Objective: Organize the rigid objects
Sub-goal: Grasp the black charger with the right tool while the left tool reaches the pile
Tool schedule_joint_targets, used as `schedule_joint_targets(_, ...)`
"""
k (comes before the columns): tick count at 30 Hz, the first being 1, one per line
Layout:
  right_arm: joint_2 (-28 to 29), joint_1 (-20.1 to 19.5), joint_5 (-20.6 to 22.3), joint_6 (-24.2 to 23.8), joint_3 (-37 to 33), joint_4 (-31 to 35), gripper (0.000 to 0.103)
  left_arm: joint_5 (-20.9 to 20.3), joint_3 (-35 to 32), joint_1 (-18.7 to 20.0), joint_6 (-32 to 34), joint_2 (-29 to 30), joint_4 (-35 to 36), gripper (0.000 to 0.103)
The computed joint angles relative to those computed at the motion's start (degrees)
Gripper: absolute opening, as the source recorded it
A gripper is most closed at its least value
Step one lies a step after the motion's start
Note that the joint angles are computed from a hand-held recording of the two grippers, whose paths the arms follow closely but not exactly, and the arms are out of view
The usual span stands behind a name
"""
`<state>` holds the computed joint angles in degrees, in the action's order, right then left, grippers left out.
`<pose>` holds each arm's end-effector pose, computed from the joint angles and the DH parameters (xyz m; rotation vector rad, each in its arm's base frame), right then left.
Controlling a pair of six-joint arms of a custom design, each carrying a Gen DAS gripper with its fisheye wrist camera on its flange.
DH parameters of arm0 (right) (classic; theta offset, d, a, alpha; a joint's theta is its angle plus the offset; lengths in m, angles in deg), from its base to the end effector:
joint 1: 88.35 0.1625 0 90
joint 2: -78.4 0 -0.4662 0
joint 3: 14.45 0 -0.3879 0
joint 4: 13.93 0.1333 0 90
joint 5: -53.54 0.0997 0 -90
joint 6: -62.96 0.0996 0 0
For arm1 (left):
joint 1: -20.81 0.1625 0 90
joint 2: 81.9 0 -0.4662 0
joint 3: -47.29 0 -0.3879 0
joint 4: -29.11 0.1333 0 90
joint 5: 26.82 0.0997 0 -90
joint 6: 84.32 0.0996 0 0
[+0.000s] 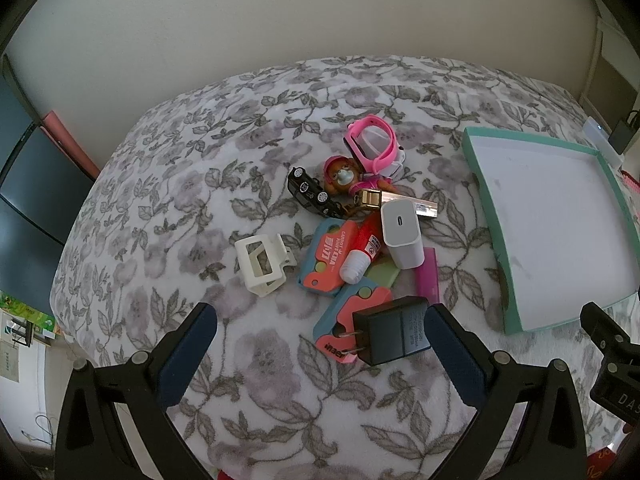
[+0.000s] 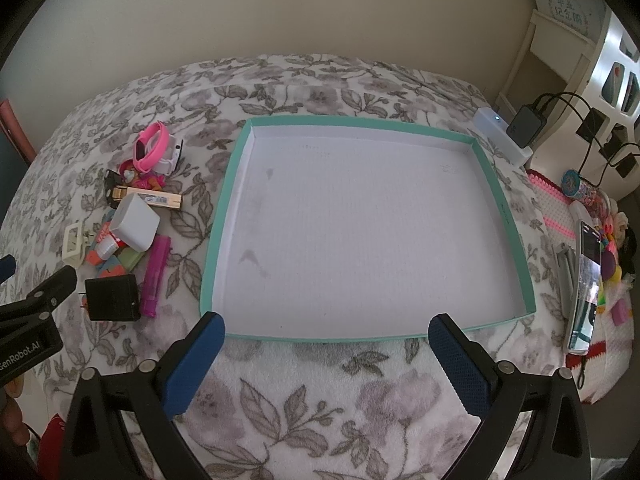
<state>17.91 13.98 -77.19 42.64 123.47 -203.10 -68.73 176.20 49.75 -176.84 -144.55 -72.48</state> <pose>0.1595 -0.4100 0.1564 0.5064 -2.3328 0.3945 -0.2267 -0.3624 0.1017 -0.0967 2.0191 -0.6229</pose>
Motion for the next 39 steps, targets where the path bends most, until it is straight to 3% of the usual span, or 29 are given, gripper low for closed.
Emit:
schedule_joint_targets(8, -0.19, 0.7, 0.91, 0.02, -0.25, 1.09, 0.103, -0.29, 0.22, 0.63, -0.95, -2.2, 0.35, 0.103)
schedule_joint_targets(11, -0.93, 1.17, 5.7, 0.86, -0.78, 3.9, 0.103, -0.35, -0.42, 1.32, -3.84, -3.74, 4.71, 0.103)
schedule_joint_targets(16, 1.34, 2.74, 9.12, 2.34, -2.64, 9.93, 0.103, -2.06, 0.22, 3.88, -8.46, -7.58, 8.09, 0.103)
schedule_joint_targets(24, 5.94, 3.3, 17.24, 8.33, -6.05, 16.67, 0.103, -4.53, 4.71, 7.03, -11.33, -11.92, 4.72, 0.103)
schedule_joint_targets(37, 12.62, 4.9, 19.34, 9.49, -8.79, 19.76, 0.103, -4.95, 8.73, 10.74, -14.66, -15.22, 0.23, 0.103)
schedule_joint_targets(39, 13.62, 5.48, 19.3, 9.29, -9.01, 19.54, 0.097, -5.01, 8.96, 10.99, -14.23, -15.24, -0.41, 0.103)
